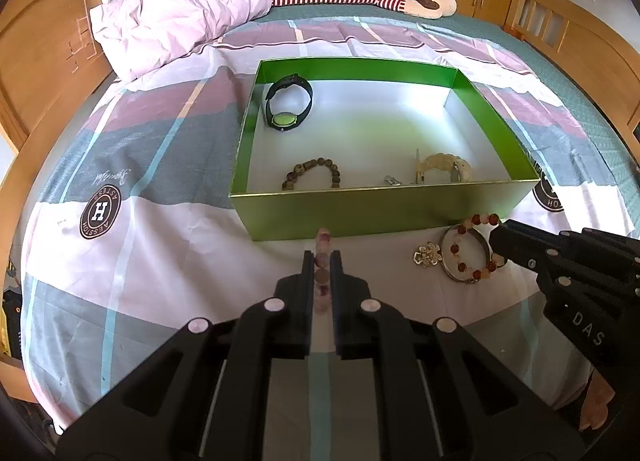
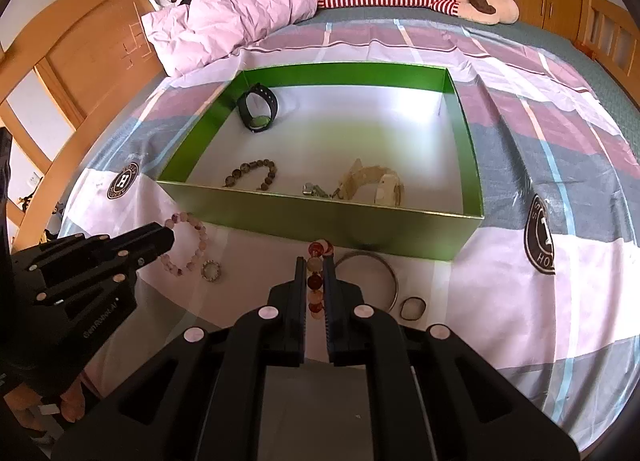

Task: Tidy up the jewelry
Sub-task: 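Lift and hold both bead bracelets above the bed with both tools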

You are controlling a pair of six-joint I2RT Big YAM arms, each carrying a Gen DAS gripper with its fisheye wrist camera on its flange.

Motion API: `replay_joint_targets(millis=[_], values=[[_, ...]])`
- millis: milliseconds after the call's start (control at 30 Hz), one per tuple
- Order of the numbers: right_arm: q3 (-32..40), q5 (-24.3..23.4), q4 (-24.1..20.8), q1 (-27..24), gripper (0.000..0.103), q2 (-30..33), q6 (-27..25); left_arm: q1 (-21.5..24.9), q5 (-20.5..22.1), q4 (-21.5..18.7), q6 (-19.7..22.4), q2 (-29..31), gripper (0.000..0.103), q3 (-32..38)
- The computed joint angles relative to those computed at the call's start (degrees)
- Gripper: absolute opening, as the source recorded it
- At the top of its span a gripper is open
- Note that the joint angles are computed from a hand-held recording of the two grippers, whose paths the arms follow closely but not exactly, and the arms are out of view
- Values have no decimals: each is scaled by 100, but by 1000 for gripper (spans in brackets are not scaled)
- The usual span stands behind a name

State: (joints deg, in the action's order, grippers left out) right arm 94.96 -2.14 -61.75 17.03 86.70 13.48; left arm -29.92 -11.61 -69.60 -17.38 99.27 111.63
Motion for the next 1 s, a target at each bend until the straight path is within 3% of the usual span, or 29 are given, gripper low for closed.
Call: replay_joint_targets(millis=[1000], values=[[7, 4, 37, 45, 7, -7, 31, -44, -49, -11, 63, 14, 8, 15]])
